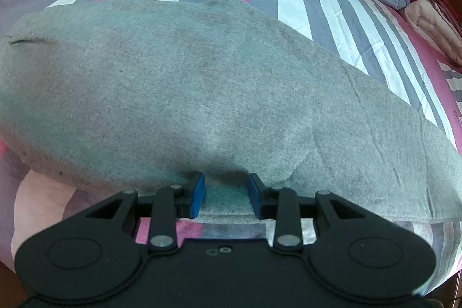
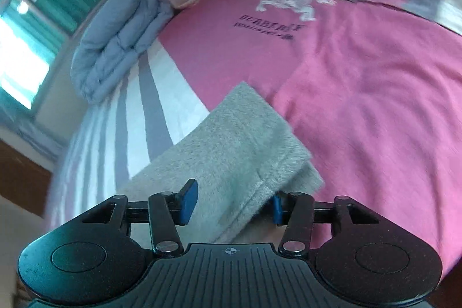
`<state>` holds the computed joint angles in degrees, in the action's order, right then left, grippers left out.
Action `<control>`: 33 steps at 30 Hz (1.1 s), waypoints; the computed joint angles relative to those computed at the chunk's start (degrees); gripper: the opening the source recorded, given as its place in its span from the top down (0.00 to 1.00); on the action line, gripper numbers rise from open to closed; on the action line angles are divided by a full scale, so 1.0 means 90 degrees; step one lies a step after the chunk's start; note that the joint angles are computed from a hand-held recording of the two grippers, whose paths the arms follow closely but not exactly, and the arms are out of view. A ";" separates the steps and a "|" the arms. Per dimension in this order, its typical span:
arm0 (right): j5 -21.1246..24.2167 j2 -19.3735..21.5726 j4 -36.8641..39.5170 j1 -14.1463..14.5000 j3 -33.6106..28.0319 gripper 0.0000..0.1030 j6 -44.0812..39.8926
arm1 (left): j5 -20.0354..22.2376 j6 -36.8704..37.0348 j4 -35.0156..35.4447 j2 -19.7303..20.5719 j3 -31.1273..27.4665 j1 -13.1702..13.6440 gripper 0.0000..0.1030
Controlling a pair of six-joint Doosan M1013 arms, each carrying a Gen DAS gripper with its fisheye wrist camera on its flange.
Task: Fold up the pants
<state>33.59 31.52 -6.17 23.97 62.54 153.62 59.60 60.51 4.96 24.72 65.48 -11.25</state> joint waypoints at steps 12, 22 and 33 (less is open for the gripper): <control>-0.0508 -0.0373 -0.0257 -0.0031 0.0711 0.65 0.1685 | -0.0026 -0.0028 0.0147 -0.0016 0.0029 -0.0052 0.76; -0.0861 0.0032 -0.0545 -0.0039 0.0085 0.91 0.2061 | 0.0133 -0.0111 0.0347 0.0028 -0.0068 -0.0117 0.76; 0.1337 0.0325 -0.1378 0.0194 -0.0655 0.91 0.0335 | 0.0188 0.0070 0.0548 0.0026 -0.0077 -0.0184 0.74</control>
<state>45.63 34.44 -18.58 25.72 56.64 156.63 61.29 61.14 9.90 24.96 64.78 -12.91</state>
